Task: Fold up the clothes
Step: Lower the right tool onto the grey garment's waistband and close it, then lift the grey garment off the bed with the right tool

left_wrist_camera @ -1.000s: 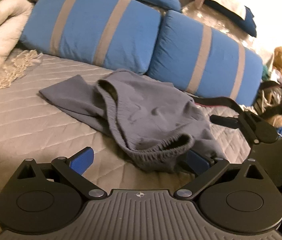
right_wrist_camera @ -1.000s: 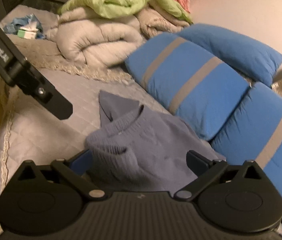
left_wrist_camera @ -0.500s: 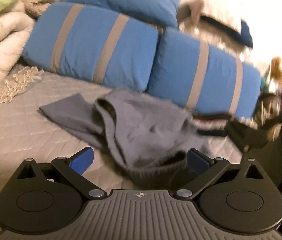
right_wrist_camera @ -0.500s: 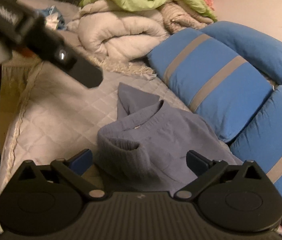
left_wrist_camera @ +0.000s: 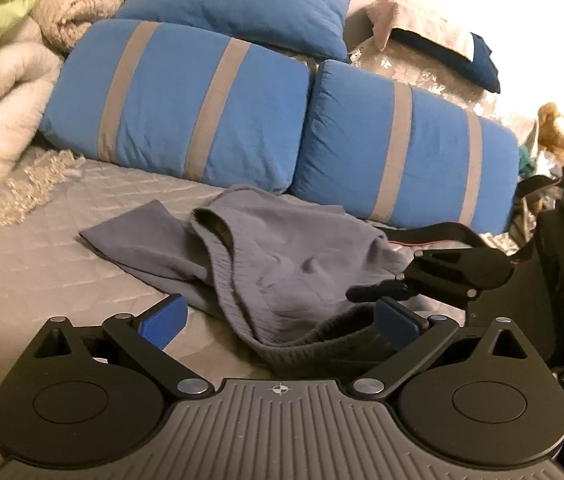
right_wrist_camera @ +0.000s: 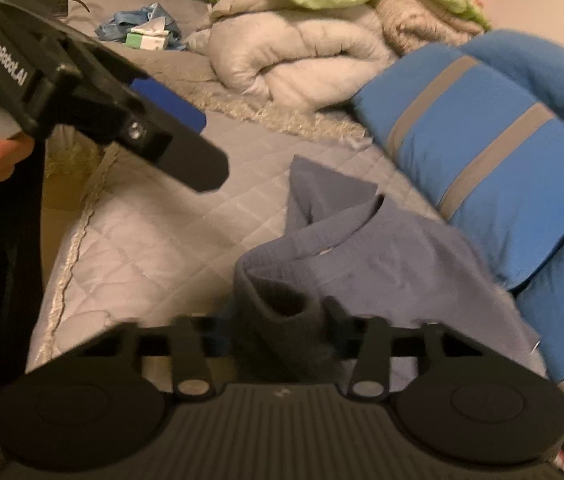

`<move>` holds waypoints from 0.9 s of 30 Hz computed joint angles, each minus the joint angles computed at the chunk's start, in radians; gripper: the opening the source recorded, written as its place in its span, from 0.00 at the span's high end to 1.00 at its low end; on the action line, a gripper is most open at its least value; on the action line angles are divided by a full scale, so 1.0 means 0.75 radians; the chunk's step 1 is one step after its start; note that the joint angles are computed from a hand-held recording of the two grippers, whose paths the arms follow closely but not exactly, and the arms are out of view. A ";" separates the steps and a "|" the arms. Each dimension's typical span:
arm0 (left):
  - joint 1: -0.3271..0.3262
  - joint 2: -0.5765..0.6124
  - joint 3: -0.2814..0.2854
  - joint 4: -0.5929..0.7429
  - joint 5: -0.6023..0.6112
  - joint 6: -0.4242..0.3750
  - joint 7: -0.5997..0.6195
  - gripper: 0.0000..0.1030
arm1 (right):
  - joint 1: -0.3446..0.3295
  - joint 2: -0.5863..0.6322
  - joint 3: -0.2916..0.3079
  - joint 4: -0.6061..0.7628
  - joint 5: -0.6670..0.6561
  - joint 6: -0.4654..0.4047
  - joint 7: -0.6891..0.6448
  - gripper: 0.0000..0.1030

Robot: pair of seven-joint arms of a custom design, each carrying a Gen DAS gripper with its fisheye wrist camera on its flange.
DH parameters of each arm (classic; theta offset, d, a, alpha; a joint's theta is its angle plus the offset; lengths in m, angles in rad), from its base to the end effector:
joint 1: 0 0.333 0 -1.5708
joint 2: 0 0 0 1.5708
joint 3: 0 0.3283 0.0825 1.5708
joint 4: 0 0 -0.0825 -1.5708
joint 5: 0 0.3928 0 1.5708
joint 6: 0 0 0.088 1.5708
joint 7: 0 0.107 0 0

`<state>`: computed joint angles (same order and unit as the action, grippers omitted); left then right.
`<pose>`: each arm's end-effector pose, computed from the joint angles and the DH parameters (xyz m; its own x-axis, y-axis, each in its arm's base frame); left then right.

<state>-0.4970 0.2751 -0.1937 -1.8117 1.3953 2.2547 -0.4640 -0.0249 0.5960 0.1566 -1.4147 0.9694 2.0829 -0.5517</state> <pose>0.5369 -0.3957 0.4350 0.3760 -0.9134 0.1561 -0.3843 -0.3070 -0.8707 0.7396 0.1144 0.3928 0.9570 0.0274 0.2887 0.2453 -0.6075 -0.7555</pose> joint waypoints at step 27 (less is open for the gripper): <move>0.045 -0.033 0.004 -0.035 0.125 0.184 -0.226 0.02 | -0.100 -0.110 -0.078 -0.107 0.677 0.835 0.959 0.90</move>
